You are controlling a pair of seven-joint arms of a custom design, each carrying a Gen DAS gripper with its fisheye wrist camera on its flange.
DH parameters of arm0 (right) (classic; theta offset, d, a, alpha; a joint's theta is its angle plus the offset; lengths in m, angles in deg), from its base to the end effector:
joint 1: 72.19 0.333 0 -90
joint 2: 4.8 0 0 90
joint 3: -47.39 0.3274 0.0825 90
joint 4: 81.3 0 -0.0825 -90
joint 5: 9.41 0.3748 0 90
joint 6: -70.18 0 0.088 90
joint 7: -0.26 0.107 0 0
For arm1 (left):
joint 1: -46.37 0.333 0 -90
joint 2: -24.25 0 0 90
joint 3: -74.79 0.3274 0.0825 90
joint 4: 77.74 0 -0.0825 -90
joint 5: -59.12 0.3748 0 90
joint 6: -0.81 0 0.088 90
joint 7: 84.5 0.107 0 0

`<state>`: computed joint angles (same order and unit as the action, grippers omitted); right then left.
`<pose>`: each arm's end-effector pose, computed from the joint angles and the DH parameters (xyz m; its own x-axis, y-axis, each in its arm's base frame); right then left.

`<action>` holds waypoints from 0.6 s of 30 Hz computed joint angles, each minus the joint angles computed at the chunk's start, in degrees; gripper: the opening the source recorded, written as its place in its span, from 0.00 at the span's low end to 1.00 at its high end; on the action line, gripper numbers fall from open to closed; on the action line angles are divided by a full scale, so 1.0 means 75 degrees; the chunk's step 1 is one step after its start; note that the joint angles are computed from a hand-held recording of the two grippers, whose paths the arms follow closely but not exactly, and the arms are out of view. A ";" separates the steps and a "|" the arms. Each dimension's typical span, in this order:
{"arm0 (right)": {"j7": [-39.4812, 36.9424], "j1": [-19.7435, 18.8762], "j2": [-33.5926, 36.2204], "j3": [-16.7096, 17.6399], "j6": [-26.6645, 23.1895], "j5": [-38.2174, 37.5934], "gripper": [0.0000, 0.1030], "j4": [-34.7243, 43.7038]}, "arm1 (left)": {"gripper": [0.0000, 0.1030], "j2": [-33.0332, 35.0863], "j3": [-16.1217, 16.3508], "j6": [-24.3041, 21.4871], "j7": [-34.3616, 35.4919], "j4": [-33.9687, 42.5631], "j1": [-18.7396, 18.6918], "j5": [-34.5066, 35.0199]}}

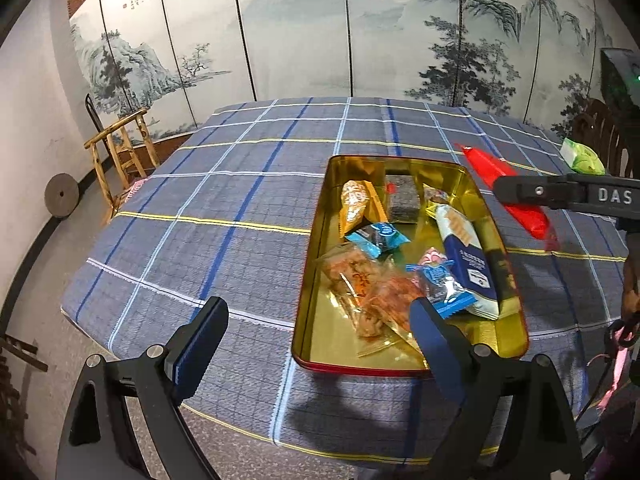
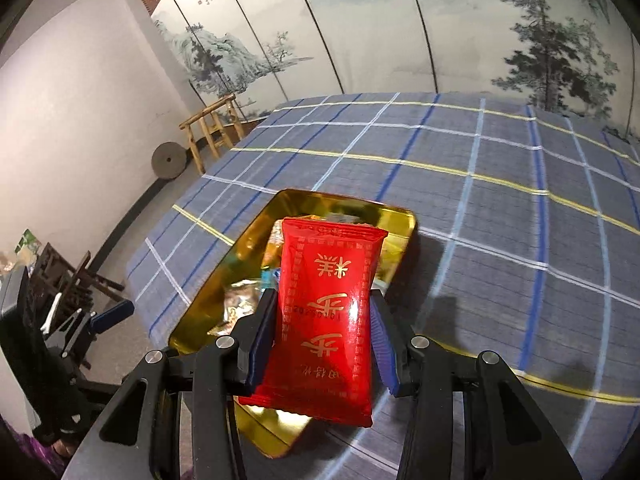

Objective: Organize snacks
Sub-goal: 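Carry the red packet over the gold tin and release it with the right gripper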

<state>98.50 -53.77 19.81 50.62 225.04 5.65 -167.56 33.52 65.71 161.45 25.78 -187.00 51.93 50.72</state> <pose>0.6829 0.2527 0.5231 0.1531 -0.9213 -0.3573 -0.7807 0.1089 -0.6153 0.6388 -0.0264 0.5165 -0.2475 -0.9652 -0.0845 -0.7013 0.2386 -0.6718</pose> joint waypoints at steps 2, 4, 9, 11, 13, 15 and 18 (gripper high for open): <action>0.0034 0.0031 0.0207 0.0001 -0.0156 -0.0028 0.44 0.0291 | 0.87 0.0033 0.0020 0.0006 -0.0017 0.0024 0.0014 0.0019; 0.0062 0.0059 0.0394 0.0006 -0.0300 -0.0049 0.44 0.0553 | 0.87 0.0063 0.0024 0.0009 -0.0025 0.0046 0.0038 0.0022; 0.0155 0.0136 0.0927 -0.0007 -0.0739 -0.0145 0.44 0.1311 | 0.87 0.0147 0.0036 -0.0048 -0.0099 0.0135 0.0093 0.0070; 0.0180 0.0170 0.1093 -0.0017 -0.0882 -0.0188 0.44 0.1549 | 0.87 0.0161 0.0041 -0.0057 -0.0126 0.0150 0.0110 0.0098; 0.0217 0.0193 0.1233 -0.0026 -0.0985 -0.0214 0.44 0.1747 | 0.87 0.0181 0.0043 -0.0064 -0.0146 0.0173 0.0129 0.0121; 0.0256 0.0196 0.1370 -0.0018 -0.1088 -0.0205 0.44 0.1941 | 0.87 0.0185 0.0040 -0.0051 -0.0155 0.0168 0.0146 0.0133; 0.0295 0.0210 0.1509 -0.0035 -0.1217 -0.0235 0.44 0.2147 | 0.87 0.0200 0.0046 -0.0046 -0.0202 0.0178 0.0153 0.0186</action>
